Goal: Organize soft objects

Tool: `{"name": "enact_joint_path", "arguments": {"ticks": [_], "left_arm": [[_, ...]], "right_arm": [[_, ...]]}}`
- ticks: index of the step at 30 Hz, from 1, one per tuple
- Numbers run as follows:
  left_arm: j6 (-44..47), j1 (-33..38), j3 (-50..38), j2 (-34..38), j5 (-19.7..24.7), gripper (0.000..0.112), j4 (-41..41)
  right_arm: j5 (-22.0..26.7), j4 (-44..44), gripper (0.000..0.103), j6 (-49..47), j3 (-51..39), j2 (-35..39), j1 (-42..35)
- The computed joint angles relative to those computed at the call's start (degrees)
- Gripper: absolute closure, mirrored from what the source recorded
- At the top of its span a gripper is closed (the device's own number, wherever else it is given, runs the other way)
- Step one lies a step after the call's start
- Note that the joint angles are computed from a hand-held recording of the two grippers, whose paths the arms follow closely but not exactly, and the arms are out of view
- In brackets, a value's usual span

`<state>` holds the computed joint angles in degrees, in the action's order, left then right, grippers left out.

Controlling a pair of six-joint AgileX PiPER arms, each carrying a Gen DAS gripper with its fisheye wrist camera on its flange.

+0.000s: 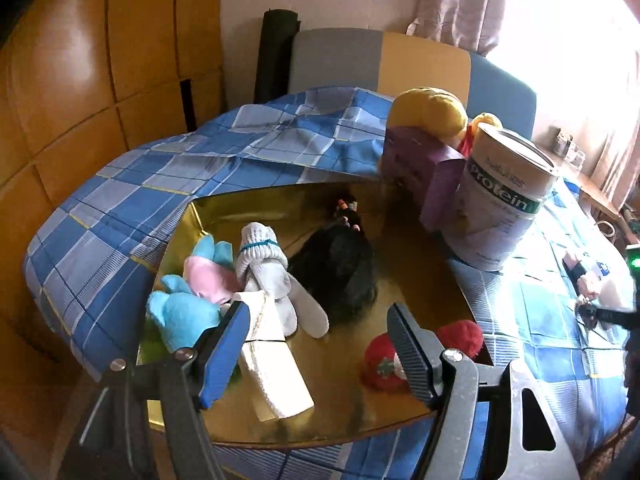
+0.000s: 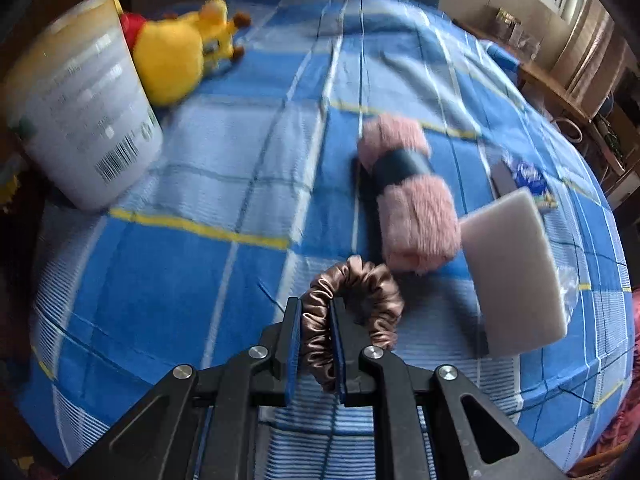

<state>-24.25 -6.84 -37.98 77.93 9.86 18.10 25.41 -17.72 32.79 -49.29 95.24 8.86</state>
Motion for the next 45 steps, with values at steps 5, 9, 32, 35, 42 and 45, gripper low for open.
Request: {"name": "enact_joint_path", "arguments": {"ticks": [5, 9, 32, 35, 42, 45], "left_arm": [[5.15, 0.42, 0.13, 0.35, -0.38, 0.040, -5.10], [11.10, 1.35, 0.31, 0.57, -0.72, 0.040, -10.86], [36.07, 8.85, 2.21, -0.94, -1.21, 0.033, -36.03], [37.53, 9.47, 2.68, -0.83, -1.88, 0.028, -37.65], [45.53, 11.18, 2.31, 1.00, -1.49, 0.027, -46.22], [43.20, 11.22, 2.19, 1.26, -1.67, 0.027, -44.05]], "right_arm": [[-4.63, -0.65, 0.090, 1.79, -0.78, -5.06, 0.54], [-5.47, -8.65, 0.090, 10.11, -5.55, -7.94, 4.60], [-4.10, 10.77, 0.090, -10.98, -32.56, 12.04, 33.09], [-2.69, 13.04, 0.090, -11.69, -34.68, 15.96, 33.71], [0.66, 20.34, 0.080, -13.66, -39.44, 22.89, 32.44], [1.70, 23.57, 0.065, -15.09, -39.90, 23.76, 31.57]]}}
